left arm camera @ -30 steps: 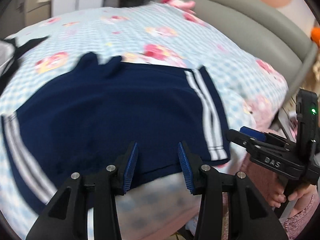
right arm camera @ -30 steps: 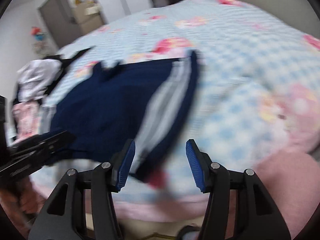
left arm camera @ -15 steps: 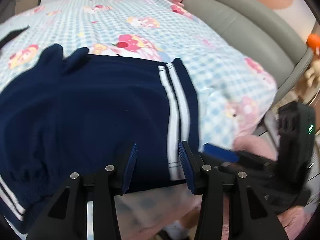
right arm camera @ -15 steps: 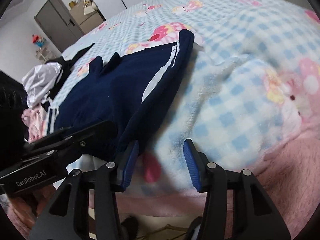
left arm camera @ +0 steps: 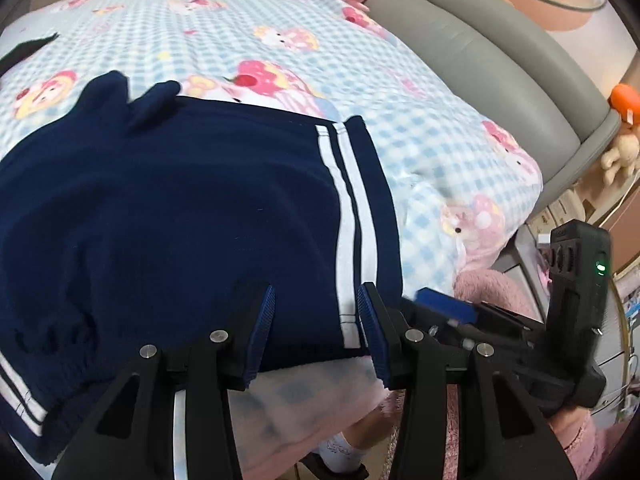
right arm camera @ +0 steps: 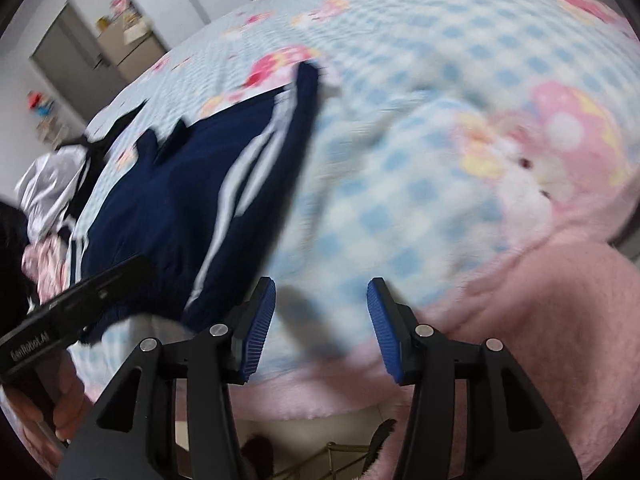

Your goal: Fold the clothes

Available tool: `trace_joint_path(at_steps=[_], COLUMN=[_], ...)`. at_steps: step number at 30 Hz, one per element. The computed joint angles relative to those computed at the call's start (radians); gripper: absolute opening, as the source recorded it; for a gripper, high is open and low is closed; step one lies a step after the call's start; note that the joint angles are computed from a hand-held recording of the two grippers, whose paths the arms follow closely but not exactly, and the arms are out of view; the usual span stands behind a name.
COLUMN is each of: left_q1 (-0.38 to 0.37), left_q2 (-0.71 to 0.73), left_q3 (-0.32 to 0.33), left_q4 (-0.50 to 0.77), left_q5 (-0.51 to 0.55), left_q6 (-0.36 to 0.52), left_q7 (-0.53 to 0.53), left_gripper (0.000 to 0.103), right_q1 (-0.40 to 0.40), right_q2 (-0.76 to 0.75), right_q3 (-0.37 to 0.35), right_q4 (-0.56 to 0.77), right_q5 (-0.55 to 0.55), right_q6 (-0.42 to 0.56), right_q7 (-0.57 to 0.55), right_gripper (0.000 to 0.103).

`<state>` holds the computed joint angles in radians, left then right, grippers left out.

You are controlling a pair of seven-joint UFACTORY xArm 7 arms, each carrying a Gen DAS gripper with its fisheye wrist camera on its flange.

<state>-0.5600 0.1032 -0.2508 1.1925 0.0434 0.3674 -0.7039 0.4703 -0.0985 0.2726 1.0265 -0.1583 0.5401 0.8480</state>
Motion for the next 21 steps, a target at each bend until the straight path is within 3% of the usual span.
trace_joint_path(at_steps=[3, 9, 14, 17, 19, 20, 21], left_q1=[0.005, 0.016, 0.062, 0.041, 0.021, 0.018, -0.021], left_q2=[0.027, 0.083, 0.120, 0.129, 0.130, 0.132, 0.131], left_q3=[-0.017, -0.038, -0.078, -0.058, -0.042, -0.043, -0.001], left_q4=[0.034, 0.092, 0.106, 0.127, 0.137, 0.143, 0.152], left_q5=[-0.049, -0.180, -0.384, -0.363, -0.324, -0.290, -0.214], left_q6=[0.001, -0.006, 0.013, 0.052, 0.053, 0.055, 0.068], left_q7=[0.071, 0.189, 0.299, 0.296, 0.274, 0.250, 0.192], left_gripper=[0.050, 0.051, 0.053, 0.053, 0.035, 0.015, 0.013], right_q1=[0.019, 0.026, 0.029, 0.033, 0.030, 0.028, 0.025], right_q2=[0.010, 0.054, 0.098, 0.091, 0.057, 0.053, 0.050], right_q3=[-0.008, -0.019, -0.015, -0.016, -0.018, -0.017, -0.015], right_q4=[-0.009, -0.010, 0.040, 0.044, 0.014, 0.012, 0.011], right_q5=[0.082, 0.194, 0.053, -0.004, 0.014, 0.012, 0.009], right_q6=[-0.058, -0.160, -0.151, -0.124, -0.120, -0.115, -0.108], right_q7=[-0.092, -0.163, -0.066, -0.045, -0.068, -0.064, -0.059], right_gripper=[0.049, 0.054, 0.054, 0.054, 0.054, 0.055, 0.055])
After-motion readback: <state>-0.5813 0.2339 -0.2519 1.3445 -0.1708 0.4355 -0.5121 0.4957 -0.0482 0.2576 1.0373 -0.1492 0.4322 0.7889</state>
